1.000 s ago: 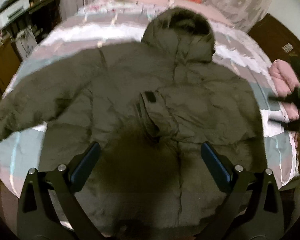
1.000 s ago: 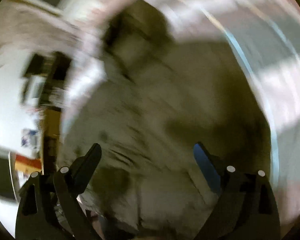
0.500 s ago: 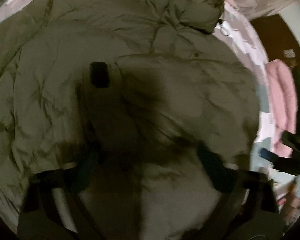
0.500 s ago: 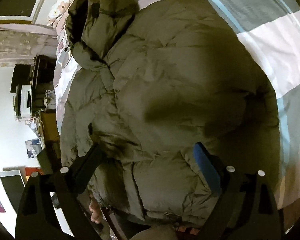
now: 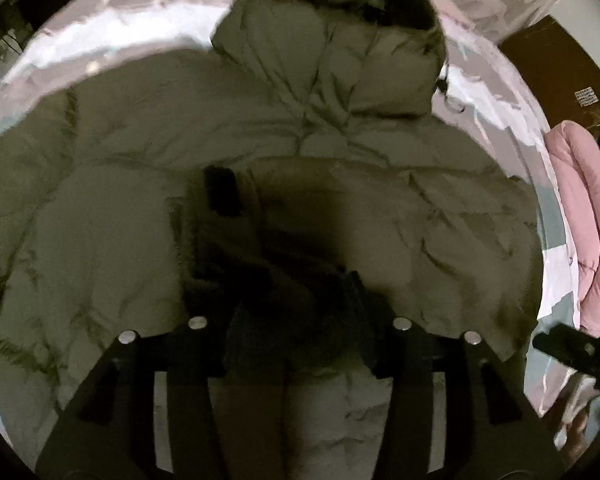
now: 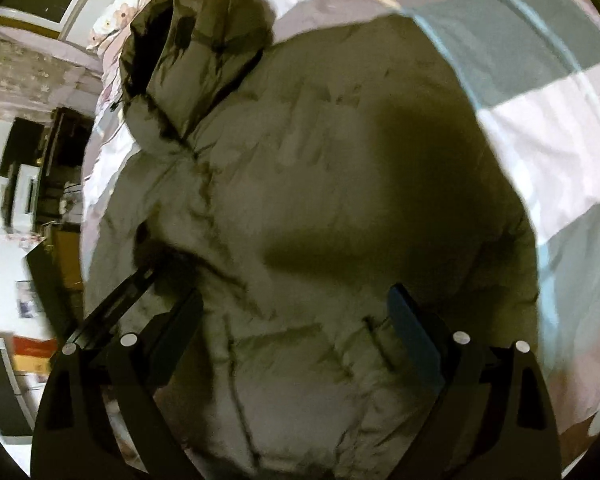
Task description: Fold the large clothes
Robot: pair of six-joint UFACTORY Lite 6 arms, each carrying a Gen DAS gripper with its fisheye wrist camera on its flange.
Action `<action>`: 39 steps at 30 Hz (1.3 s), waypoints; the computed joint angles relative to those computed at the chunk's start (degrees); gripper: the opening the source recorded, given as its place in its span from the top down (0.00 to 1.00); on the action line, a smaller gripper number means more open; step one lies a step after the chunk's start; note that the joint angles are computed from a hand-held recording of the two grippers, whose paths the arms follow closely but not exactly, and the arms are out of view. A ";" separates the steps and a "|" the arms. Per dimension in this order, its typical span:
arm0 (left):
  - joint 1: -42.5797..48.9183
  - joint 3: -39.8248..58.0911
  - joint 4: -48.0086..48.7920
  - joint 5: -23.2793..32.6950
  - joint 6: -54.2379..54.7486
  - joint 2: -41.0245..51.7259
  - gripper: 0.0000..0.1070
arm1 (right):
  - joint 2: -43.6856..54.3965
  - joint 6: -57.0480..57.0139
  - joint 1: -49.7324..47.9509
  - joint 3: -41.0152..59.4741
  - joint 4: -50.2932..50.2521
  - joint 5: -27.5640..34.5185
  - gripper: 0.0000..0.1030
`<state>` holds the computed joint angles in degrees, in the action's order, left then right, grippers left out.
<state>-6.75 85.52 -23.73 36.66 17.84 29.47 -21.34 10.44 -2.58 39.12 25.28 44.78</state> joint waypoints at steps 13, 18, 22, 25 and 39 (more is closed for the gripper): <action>-4.95 8.51 16.04 -1.99 -12.48 13.05 0.42 | 21.54 12.78 8.12 3.40 -16.01 -18.29 0.36; -7.89 21.05 23.51 1.47 -18.48 20.41 0.42 | 24.59 10.57 6.14 5.77 -13.10 -19.84 0.36; -7.01 15.30 21.12 -0.61 -15.57 16.14 0.39 | 24.32 15.27 8.95 8.24 -17.00 -15.98 0.34; -2.34 1.90 7.26 -4.92 -0.44 6.00 0.38 | 26.50 19.40 12.80 11.01 -23.90 -14.68 0.24; 58.25 32.75 -19.45 27.60 8.79 24.00 0.06 | 14.27 7.10 19.11 6.20 6.40 -7.93 0.10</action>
<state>51.50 118.27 -43.18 64.26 26.63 53.47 -7.07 17.55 16.54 45.32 31.69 36.85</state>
